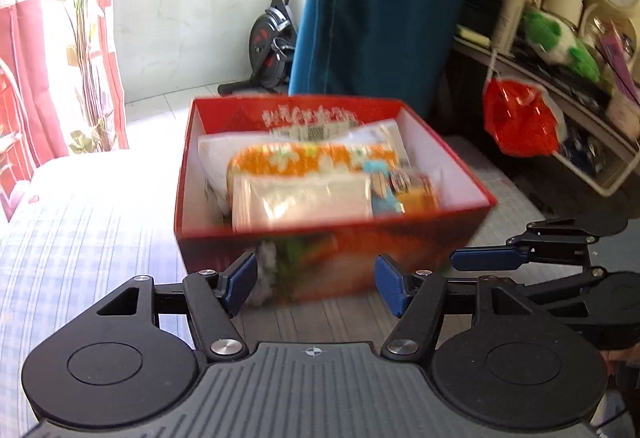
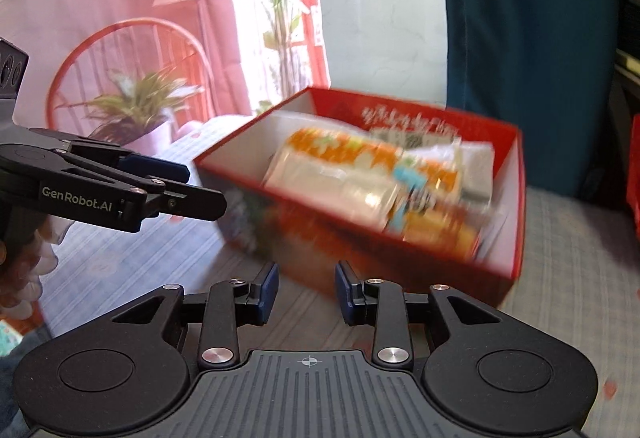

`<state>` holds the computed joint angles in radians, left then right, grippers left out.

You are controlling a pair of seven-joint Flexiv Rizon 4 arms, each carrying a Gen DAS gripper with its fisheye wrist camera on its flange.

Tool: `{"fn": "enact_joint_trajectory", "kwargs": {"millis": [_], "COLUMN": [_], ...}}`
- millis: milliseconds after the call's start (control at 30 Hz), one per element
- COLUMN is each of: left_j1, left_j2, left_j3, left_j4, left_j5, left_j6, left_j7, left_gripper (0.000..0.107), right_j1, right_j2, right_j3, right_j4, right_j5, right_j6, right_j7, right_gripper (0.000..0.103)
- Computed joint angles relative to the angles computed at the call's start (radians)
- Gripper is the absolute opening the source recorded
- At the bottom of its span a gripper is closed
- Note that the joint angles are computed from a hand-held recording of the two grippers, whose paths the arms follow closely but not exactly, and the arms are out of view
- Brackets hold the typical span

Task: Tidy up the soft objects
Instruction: 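Open both grippers and withdraw them from the box toward the grey cloth, then close both grippers on the grey knit cloth and lift it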

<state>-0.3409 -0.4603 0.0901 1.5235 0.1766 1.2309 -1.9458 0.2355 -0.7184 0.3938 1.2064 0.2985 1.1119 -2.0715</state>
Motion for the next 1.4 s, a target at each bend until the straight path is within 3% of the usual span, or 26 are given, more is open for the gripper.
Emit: {"fn": "enact_joint_trajectory", "kwargs": {"millis": [267, 467, 667, 767, 1033, 1167, 1400], "left_j1": [-0.041, -0.055, -0.053, -0.093, -0.113, -0.119, -0.111], "left_j2": [0.069, 0.082, 0.071, 0.059, 0.059, 0.059, 0.058], "left_j3": [0.026, 0.056, 0.057, 0.093, 0.104, 0.105, 0.090], "left_j4": [0.161, 0.224, 0.240, 0.222, 0.239, 0.239, 0.239], "left_j5": [0.071, 0.155, 0.212, 0.283, 0.360, 0.390, 0.400], "left_j6": [0.000, -0.008, -0.005, -0.002, 0.027, 0.026, 0.012], "left_j7": [-0.079, -0.197, -0.293, -0.374, -0.507, -0.531, -0.530], "left_gripper": [0.074, 0.080, 0.080, 0.080, 0.080, 0.080, 0.082], "right_j1": [-0.034, -0.028, -0.037, -0.048, -0.050, -0.120, -0.167], "right_j2": [0.092, 0.128, 0.115, 0.094, 0.057, 0.041, 0.039], "right_j3": [0.000, -0.042, -0.046, -0.029, 0.013, 0.114, 0.149], "right_j4": [0.217, 0.333, 0.353, 0.336, 0.372, 0.443, 0.475], "right_j5": [0.036, 0.018, -0.001, -0.010, 0.001, 0.025, -0.041], "right_j6": [0.007, 0.029, 0.048, 0.046, 0.242, 0.411, 0.459], "right_j7": [0.004, 0.087, 0.176, 0.174, 0.185, 0.159, 0.224], "right_gripper": [0.030, 0.039, 0.045, 0.049, 0.050, 0.048, 0.049]}}
